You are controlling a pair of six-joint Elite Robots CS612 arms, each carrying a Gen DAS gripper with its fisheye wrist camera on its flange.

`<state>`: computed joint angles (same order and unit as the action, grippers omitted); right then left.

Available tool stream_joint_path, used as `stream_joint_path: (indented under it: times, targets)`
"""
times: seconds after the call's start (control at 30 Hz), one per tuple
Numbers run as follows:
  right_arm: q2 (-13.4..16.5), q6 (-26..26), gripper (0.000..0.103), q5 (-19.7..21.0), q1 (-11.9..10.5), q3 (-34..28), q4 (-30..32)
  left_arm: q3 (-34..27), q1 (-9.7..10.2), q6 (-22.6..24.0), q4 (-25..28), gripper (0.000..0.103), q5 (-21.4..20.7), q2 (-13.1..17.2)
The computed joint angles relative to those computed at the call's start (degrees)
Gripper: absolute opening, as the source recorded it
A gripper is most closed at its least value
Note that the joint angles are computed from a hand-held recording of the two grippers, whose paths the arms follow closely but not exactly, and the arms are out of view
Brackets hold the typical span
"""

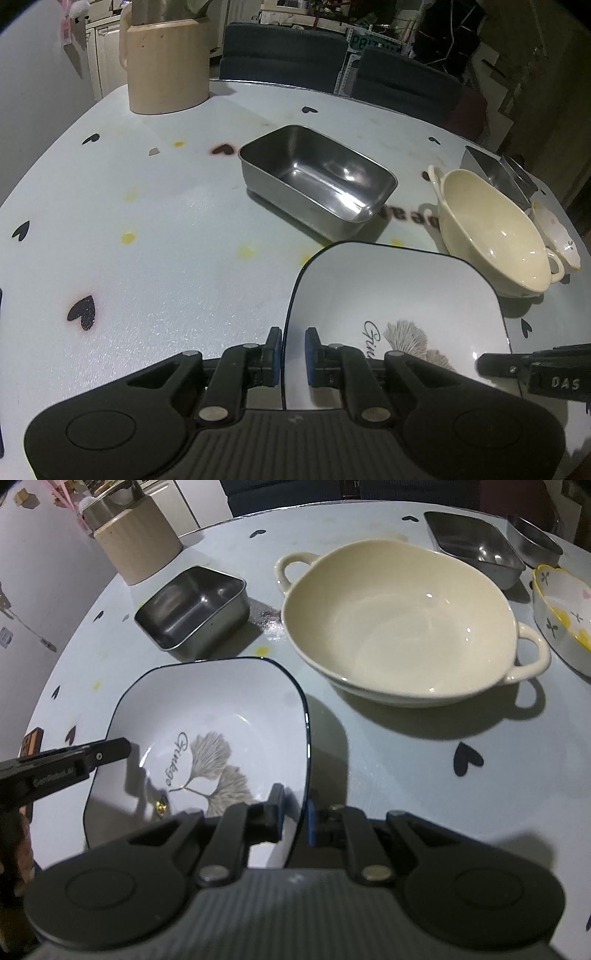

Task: Organize plates and bowls
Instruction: 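Lower the white plate onto the table and open both tools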

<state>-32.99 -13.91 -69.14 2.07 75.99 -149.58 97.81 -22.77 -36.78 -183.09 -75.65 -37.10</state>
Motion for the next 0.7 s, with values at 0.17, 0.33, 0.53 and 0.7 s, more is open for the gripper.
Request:
stream_joint_path:
  times: [0.17,0.33,0.53,0.7]
  targets:
    - [-0.2,-3.4,0.021,-3.0,0.9,0.6,-1.6,-0.3,-0.18,1.3,1.1,0.014,0.5,0.0]
    - [0.0,-2.9,0.020,-2.6,0.8,0.1,-0.4,-0.5,0.28,0.8,1.8,0.013,-0.9,-0.1]
    - [0.0,-2.7,0.020,-2.4,0.7,0.0,-0.5,-0.5,0.14,1.7,2.6,0.013,-0.7,-0.3]
    - [0.0,-3.0,0.021,-2.5,0.7,0.2,-1.0,-0.1,0.24,1.7,2.5,0.015,-1.5,-0.5]
